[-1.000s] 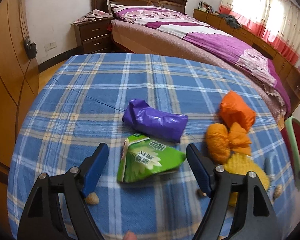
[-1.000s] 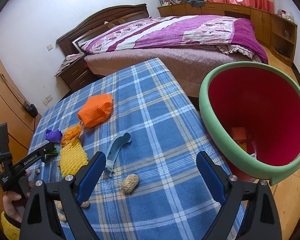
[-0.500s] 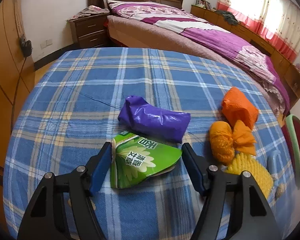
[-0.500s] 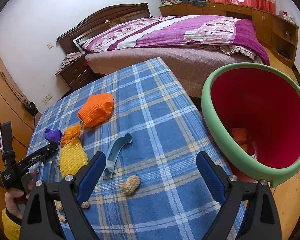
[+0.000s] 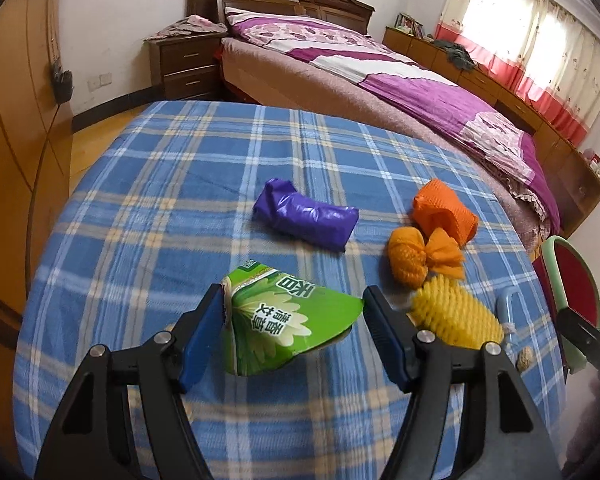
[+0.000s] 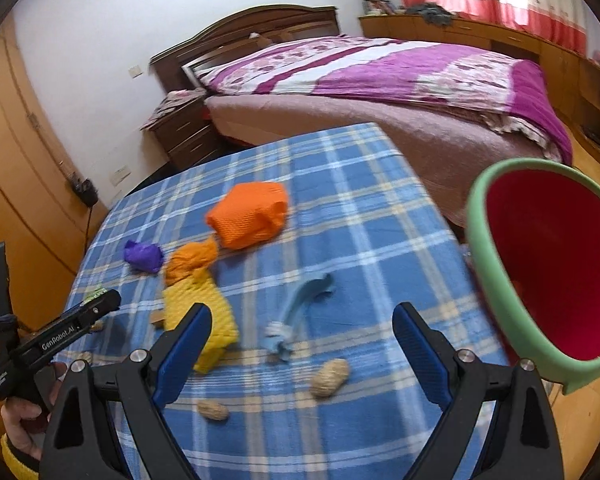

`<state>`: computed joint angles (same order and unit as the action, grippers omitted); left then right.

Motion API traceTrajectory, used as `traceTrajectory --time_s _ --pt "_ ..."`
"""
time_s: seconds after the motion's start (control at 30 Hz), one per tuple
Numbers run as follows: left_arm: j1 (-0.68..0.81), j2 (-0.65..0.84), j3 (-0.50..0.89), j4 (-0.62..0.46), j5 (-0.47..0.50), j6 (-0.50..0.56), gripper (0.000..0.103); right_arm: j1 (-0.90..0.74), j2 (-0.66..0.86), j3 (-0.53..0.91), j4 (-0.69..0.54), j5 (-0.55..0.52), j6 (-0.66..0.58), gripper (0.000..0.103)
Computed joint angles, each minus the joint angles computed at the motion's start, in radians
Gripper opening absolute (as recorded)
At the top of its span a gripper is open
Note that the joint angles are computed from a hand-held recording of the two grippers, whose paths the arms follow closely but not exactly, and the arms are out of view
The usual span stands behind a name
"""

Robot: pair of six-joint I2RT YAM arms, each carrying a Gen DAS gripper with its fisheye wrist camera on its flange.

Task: Collect trash
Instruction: 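Grasp the green snack bag with the left gripper while the right grasps the yellow foam net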

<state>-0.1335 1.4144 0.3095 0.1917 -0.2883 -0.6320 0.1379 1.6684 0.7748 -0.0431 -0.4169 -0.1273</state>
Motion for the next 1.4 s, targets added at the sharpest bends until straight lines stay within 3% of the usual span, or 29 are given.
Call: traceTrajectory --time_s 0.47,0.53,0.97,1.17,1.23,1.33,1.4 --pt "-0.008 -0.167 -0.089 -0.083 -0.016 -0.045 0.07 0.18 0.107 0.036 0.023 0.002 0.056 0.09" --pt "-0.007 -0.175 -0.094 -0.084 -0.014 -0.044 0.07 0.189 0.117 0.038 0.027 0.007 0.059 0.081" --pt "-0.03 -0.193 -0.103 -0.09 -0.018 -0.067 0.07 0.215 0.176 0.063 0.031 0.008 0.043 0.058" --pt "-0.032 -0.201 -0.11 -0.089 -0.014 -0.072 0.07 0.198 0.165 0.052 0.04 -0.019 0.065 0.037" --pt "-0.032 -0.209 -0.113 -0.091 -0.013 -0.073 0.07 0.193 0.156 0.044 0.043 -0.021 0.067 0.022" --pt "-0.034 -0.222 -0.117 -0.097 -0.011 -0.079 0.07 0.183 0.136 0.028 0.048 -0.02 0.066 0.014" --pt "-0.04 -0.23 -0.117 -0.108 -0.014 -0.086 0.07 0.172 0.119 0.013 0.055 -0.03 0.066 0.014"
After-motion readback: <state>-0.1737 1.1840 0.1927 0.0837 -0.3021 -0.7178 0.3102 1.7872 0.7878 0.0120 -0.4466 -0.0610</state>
